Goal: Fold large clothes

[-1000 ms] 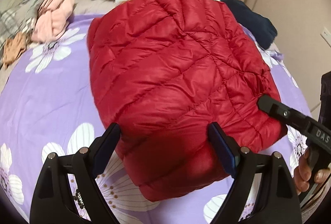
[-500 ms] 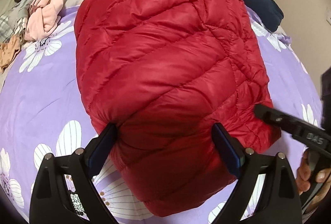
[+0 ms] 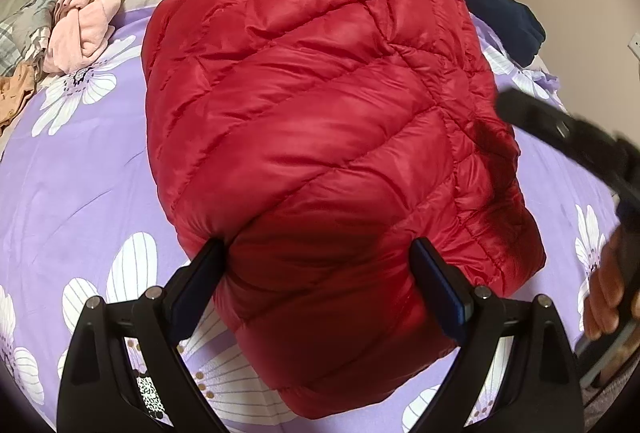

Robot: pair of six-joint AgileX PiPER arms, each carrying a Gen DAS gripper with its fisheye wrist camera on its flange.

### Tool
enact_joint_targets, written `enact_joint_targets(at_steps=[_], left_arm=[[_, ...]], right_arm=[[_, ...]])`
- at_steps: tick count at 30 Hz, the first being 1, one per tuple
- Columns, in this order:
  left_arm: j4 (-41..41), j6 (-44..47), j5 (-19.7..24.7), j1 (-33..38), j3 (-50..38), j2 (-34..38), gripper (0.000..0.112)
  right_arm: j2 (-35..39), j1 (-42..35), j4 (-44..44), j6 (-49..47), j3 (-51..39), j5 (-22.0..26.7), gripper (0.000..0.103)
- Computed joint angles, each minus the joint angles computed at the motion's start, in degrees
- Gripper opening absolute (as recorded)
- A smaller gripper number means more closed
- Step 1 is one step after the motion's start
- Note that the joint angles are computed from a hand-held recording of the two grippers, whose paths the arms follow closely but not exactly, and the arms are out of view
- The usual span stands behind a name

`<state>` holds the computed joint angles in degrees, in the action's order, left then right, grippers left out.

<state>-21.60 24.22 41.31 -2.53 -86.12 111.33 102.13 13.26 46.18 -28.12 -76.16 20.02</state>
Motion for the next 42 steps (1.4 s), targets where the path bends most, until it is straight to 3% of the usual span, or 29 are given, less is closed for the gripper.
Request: enact_joint_targets(at_steps=[4,8,15,19,22,27,32,37,42], left_arm=[[-0.78,0.86,0.16,0.30,-0.35,0.34,0.093],[-1.00,1.20,-0.12,0.33,-0.80,0.75,0.093],[-3.98,1.58,-0.07,1.72,-3.91,0.39,0.091],[-2.02,-2.71,1.23,2.07,-12.29,3.95,0.087],[1.94,-8.31,4.64,1.73,-22.92,10.17,0.077],[7.77,-12.76,13.00,0.56,-39.48,20.95,0.077],[7.13,-12.88,19.73,1.43,-49.68,28.12,0.079],[7.35,-13.11,19.94,1.64,-50.24,28.84,0.084],[6.19,-12.04,14.36,1.92,-40.16,22.28,0.083]], right_arm=[[7.16,-0.27,-11.38,13.25,-10.41,5.47,0.032],[13.46,0.03,-21.63,24.20,-17.53,11.60,0.020],[13.01,-0.79,-18.73,23.20,-16.14,11.69,0.020],[12.98,-0.50,-19.67,23.85,-16.27,11.30,0.020],[13.23,-0.28,-20.42,24.40,-16.60,11.14,0.020],[13.88,-0.21,-21.24,24.70,-17.05,10.84,0.020],[15.45,0.58,-26.14,28.35,-19.18,11.38,0.020],[15.96,0.82,-28.07,29.38,-20.13,11.98,0.020],[13.26,0.10,-24.46,26.84,-17.47,10.64,0.020]])
